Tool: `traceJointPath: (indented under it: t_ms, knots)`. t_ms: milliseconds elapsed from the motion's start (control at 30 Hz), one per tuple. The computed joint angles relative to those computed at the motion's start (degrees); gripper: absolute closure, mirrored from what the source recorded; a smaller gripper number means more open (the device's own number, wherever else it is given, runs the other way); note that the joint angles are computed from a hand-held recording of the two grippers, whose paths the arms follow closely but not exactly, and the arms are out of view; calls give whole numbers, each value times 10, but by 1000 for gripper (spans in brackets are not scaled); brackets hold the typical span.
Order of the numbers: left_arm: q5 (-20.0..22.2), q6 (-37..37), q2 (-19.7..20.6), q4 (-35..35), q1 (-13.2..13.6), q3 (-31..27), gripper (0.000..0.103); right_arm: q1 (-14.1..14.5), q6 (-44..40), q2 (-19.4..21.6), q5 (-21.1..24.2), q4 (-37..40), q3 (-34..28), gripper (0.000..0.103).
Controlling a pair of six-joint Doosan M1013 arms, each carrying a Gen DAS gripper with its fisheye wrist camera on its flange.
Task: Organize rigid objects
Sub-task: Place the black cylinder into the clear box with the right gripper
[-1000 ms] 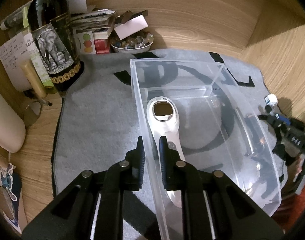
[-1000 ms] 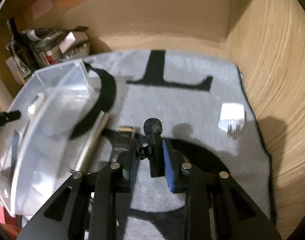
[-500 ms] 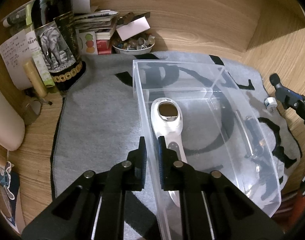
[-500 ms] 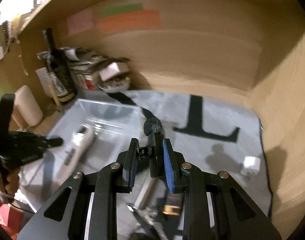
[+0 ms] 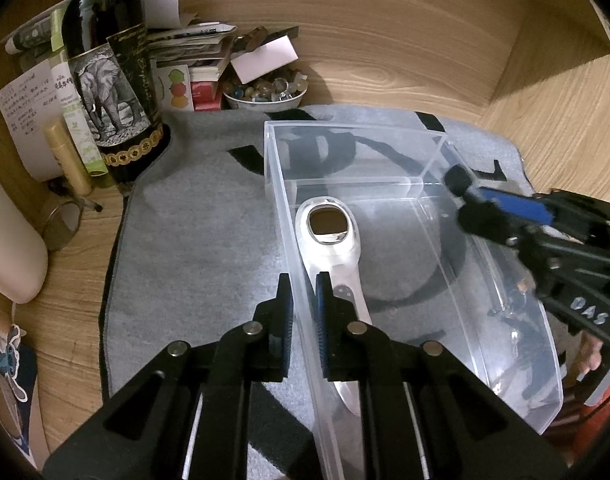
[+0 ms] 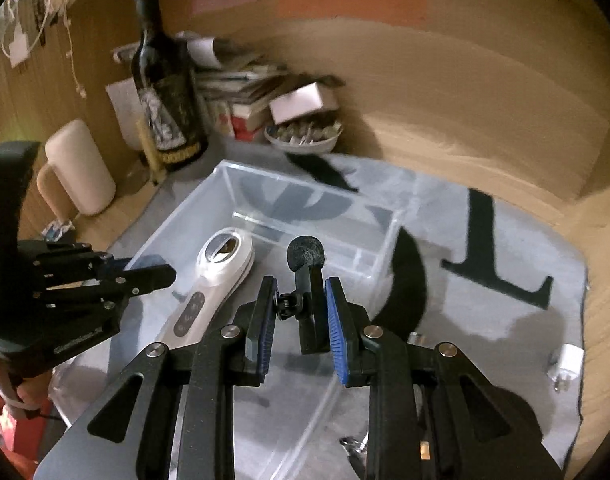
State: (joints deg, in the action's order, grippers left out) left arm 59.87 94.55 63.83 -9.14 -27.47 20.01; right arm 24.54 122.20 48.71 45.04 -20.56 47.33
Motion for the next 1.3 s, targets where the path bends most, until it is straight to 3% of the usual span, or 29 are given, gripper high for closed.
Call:
traceJointPath:
  t_ms: [367, 467, 600, 667, 767, 933, 1167, 1300]
  knots:
    - [8, 2, 4, 6, -2, -10, 92, -4, -87, 47, 78, 72, -83, 80]
    - [13, 1, 7, 7, -2, -17, 92, -5, -110, 51, 89, 94, -90, 71]
    - [20, -1, 13, 16, -3, -27, 92, 1, -101, 42, 70, 61, -72, 54]
    - [22, -5, 14, 18, -3, -31, 92, 3, -90, 33, 54, 42, -58, 51]
    - [27, -10, 17, 21, -4, -37, 92, 4, -64, 18, 29, 17, -33, 40]
    - [33, -17, 20, 26, -5, -44, 92, 2, 8, -16, -18, -39, 19, 39]
    - [60, -18, 39, 41, -8, -85, 92, -10, 154, -52, -28, -141, 79, 39]
    - [63, -22, 40, 47, -9, -88, 92, -20, 248, -70, -13, -199, 116, 33]
